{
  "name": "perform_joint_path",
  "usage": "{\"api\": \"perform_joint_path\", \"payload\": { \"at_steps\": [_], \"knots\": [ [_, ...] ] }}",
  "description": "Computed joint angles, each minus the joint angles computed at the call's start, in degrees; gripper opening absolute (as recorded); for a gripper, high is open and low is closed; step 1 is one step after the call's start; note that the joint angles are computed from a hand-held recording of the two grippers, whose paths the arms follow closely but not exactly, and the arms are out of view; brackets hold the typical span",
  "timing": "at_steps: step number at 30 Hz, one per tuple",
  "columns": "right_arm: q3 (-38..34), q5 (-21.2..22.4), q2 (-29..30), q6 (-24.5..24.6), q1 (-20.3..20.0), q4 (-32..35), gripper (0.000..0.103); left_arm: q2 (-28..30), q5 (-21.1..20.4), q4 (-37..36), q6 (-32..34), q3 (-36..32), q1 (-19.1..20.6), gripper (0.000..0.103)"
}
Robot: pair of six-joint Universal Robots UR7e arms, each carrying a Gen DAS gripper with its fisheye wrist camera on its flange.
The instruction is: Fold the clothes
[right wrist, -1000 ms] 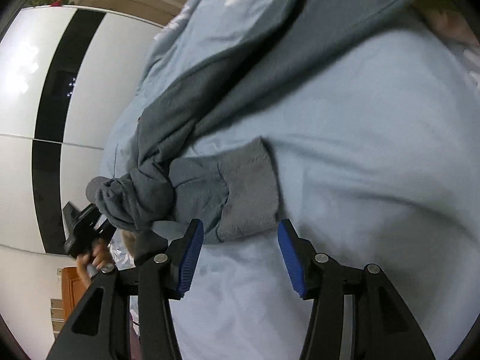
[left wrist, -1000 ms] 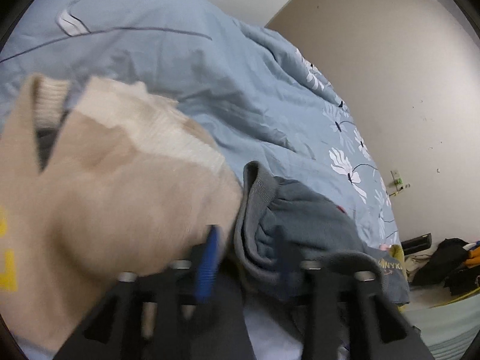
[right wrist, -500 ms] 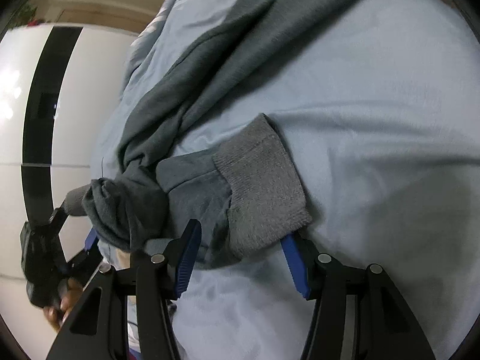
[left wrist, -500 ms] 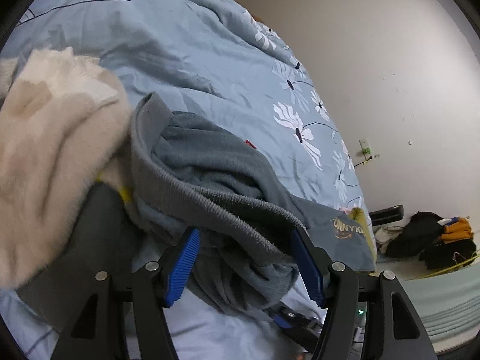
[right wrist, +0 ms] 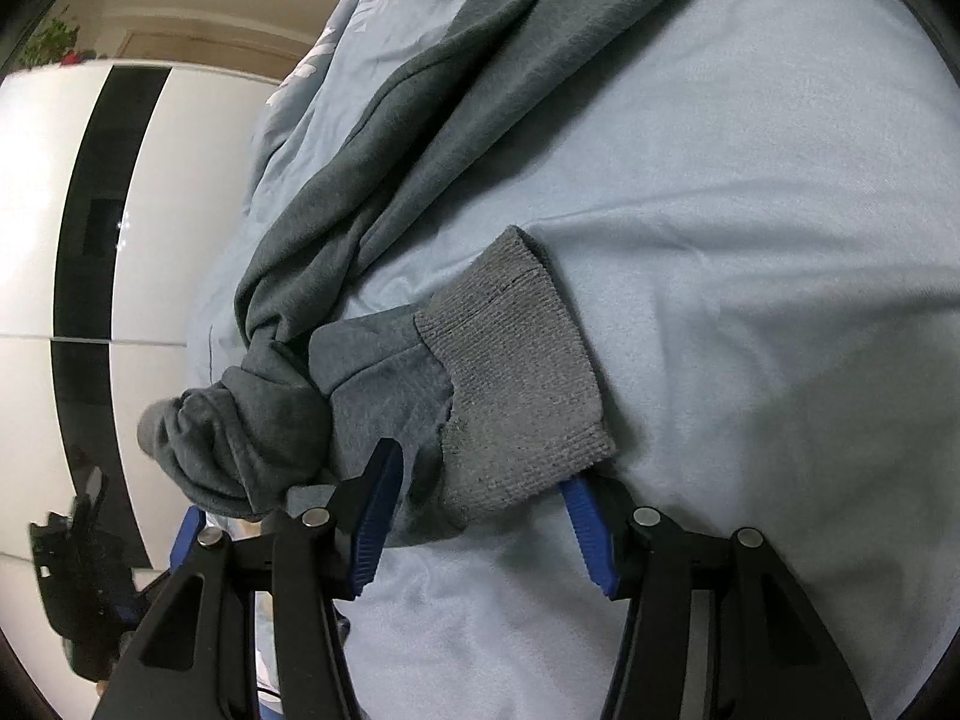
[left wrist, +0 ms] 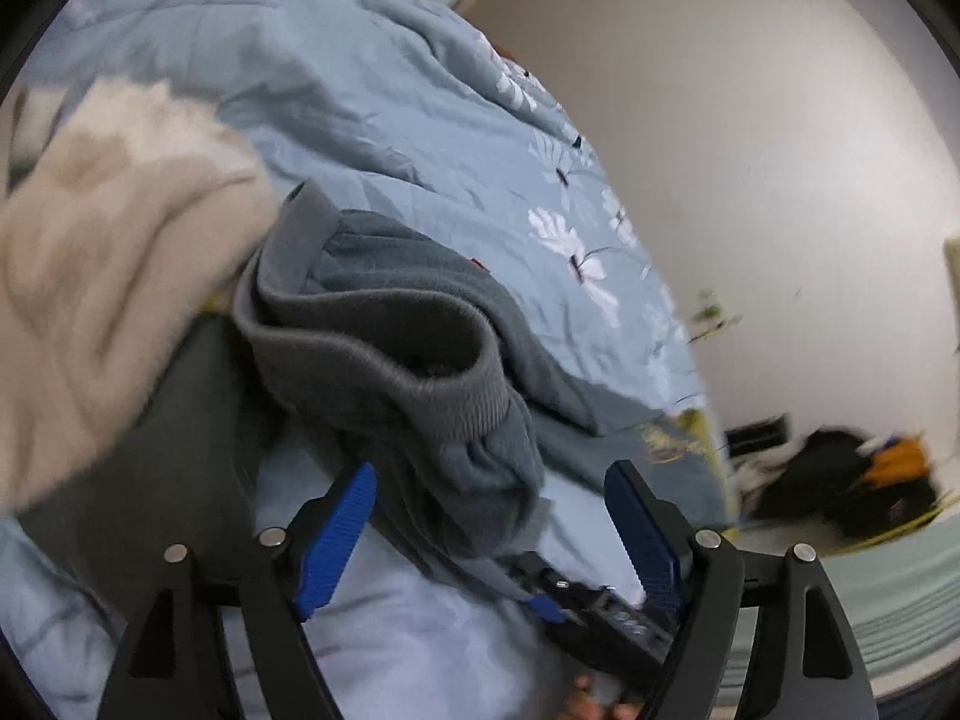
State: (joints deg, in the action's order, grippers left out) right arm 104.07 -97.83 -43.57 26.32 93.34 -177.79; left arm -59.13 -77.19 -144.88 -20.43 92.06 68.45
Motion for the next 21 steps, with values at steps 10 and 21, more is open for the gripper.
{"api": "perform_joint_path", "payload": {
  "at_steps": [10, 21],
  "knots": [
    [0.51, -0.54, 0.3, -0.45, -0.41, -3.8, 0.033, 4.54, 7.24, -2.87, -3.12, -3.09, 0.32, 0.055],
    [2.48, -5.11, -5.42, -9.52, 2.95, -15.7, 0.004, -2.2, 7.49, -8.83, 3.69, -1.41, 0.1, 0.013]
  ]
}}
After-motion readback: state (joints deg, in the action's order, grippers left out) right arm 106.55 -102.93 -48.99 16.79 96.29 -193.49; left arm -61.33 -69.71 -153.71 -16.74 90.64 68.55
